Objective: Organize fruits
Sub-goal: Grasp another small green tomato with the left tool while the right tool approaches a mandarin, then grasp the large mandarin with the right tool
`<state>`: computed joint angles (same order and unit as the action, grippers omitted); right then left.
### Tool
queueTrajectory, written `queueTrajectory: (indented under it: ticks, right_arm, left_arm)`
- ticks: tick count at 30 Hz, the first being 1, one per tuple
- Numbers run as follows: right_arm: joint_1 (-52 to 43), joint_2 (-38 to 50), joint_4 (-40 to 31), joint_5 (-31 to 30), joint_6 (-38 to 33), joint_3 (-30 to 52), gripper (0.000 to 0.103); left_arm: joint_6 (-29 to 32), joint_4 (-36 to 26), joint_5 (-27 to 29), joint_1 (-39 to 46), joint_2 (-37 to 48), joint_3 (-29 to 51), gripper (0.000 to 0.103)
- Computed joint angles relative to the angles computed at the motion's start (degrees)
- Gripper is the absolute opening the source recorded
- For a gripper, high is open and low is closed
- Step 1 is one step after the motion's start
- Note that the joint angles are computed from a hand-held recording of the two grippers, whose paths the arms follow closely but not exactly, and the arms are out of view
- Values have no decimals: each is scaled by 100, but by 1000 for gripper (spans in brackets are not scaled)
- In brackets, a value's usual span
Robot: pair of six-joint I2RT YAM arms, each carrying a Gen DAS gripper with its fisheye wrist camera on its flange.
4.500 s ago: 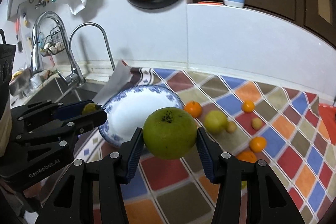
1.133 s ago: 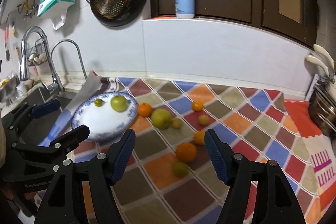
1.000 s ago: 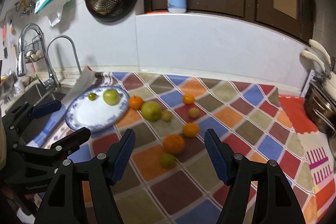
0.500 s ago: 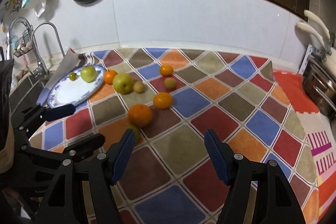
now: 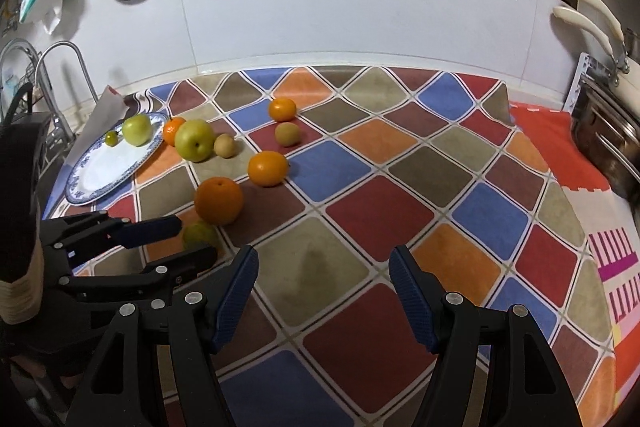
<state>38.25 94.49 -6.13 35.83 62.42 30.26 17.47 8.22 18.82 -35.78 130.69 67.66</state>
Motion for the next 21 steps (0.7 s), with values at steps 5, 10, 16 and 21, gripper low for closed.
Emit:
queueTrajectory:
  ticks: [5,10,16,21]
  right_arm:
    - [-47,32,92,-60,-42,-32,69]
    - [-43,106,164,-104,-128,40,69]
    - [-90,277,341,-174,-325,205,69]
    - [-242,577,724,-391,-738,452,69]
  left_arm:
    - [-31,17,50,4,70,61,29]
    - [8,86,58,88,-30,-49,28]
    - [58,239,-115,302,-252,-255,28]
    - [97,236,-230,546,-264,-196,28]
